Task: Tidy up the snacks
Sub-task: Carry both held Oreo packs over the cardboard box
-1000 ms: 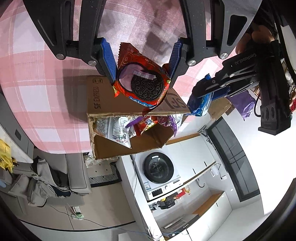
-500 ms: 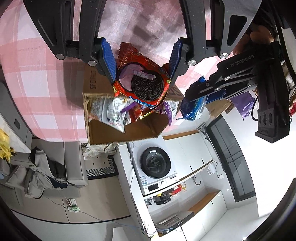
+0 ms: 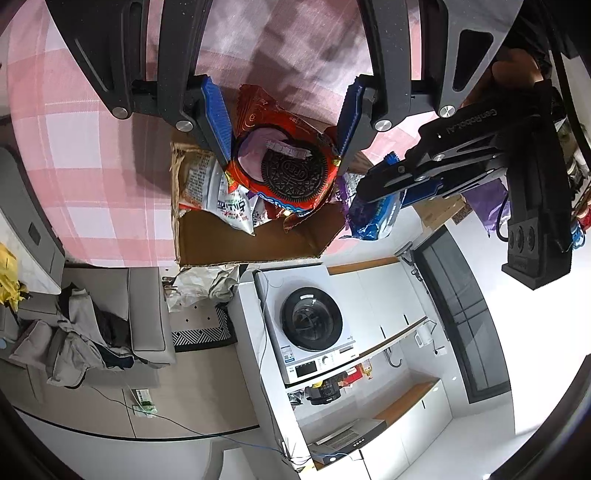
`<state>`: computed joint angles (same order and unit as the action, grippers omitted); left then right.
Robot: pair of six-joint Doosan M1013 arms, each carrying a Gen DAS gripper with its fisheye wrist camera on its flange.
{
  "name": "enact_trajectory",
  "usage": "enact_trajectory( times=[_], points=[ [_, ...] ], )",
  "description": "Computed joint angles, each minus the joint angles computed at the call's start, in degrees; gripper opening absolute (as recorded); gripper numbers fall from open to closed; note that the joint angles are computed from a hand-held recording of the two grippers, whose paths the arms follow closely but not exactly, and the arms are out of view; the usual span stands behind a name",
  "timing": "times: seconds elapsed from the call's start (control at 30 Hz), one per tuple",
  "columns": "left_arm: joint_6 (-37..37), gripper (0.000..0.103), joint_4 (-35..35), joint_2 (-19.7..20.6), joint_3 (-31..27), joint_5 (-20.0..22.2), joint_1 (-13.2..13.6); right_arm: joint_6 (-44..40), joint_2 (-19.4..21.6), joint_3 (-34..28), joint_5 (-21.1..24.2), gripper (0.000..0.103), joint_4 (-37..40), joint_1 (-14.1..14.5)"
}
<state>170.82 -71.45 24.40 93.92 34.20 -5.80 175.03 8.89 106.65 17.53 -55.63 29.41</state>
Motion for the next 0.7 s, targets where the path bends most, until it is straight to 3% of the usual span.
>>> enact_trajectory(
  times=[0.7],
  points=[
    [-9.25,0.041,6.73,6.38,-9.06,-4.99,-3.69,0.43,3.00,-4.33,-0.63,0.052,-0.42,-4.33]
  ],
)
